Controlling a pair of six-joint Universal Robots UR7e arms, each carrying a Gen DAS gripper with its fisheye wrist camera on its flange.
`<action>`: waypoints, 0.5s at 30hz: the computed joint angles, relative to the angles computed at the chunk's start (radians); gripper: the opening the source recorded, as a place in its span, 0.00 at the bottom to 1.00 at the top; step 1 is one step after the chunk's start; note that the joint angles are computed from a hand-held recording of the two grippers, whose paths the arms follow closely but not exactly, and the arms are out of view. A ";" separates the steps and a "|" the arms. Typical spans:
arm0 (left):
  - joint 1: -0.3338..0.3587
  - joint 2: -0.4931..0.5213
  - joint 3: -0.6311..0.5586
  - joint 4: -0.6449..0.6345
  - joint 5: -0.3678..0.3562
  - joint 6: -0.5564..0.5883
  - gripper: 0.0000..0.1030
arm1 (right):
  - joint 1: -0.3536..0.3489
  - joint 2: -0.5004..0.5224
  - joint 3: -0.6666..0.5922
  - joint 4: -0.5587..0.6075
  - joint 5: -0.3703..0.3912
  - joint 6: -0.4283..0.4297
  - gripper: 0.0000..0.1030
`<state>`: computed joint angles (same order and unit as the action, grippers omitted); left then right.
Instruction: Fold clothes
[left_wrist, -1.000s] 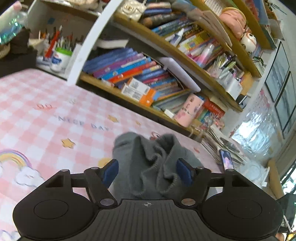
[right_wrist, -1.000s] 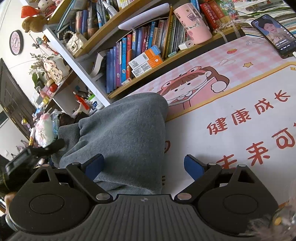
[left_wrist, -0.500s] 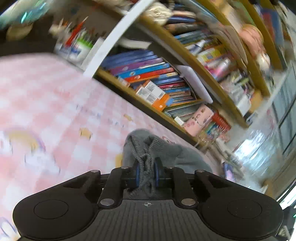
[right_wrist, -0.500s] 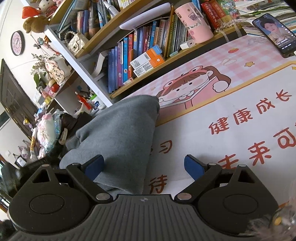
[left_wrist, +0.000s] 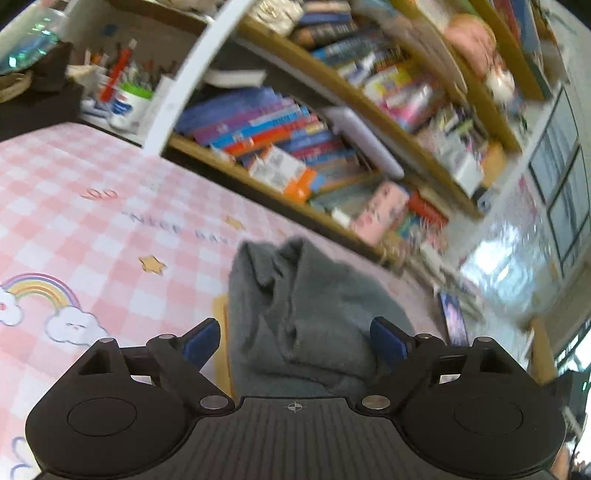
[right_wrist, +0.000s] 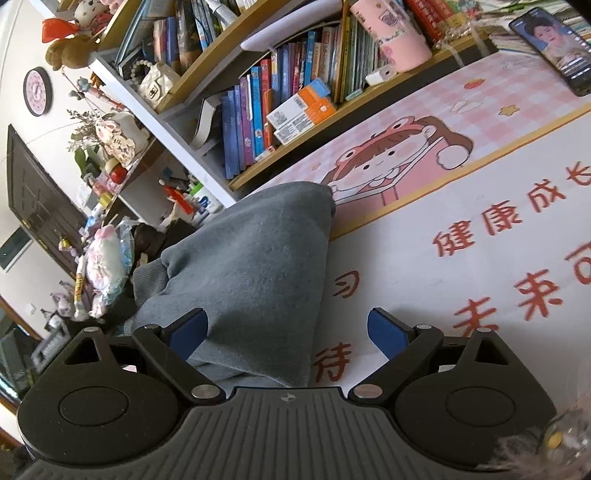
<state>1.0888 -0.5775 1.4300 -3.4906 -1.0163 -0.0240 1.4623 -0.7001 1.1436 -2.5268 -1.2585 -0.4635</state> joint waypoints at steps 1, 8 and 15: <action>0.006 0.001 -0.007 0.018 -0.016 -0.012 0.89 | 0.003 0.006 -0.013 0.010 0.001 0.003 0.89; 0.035 0.008 -0.043 0.097 -0.079 -0.100 0.89 | 0.013 0.068 -0.134 0.121 0.004 0.060 0.69; 0.014 0.025 -0.056 0.060 -0.056 -0.038 0.57 | 0.038 0.073 -0.124 0.077 -0.015 -0.061 0.39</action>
<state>1.1030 -0.5521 1.3744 -3.4309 -1.0724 -0.0621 1.5004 -0.6266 1.0192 -2.4498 -1.2735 -0.5248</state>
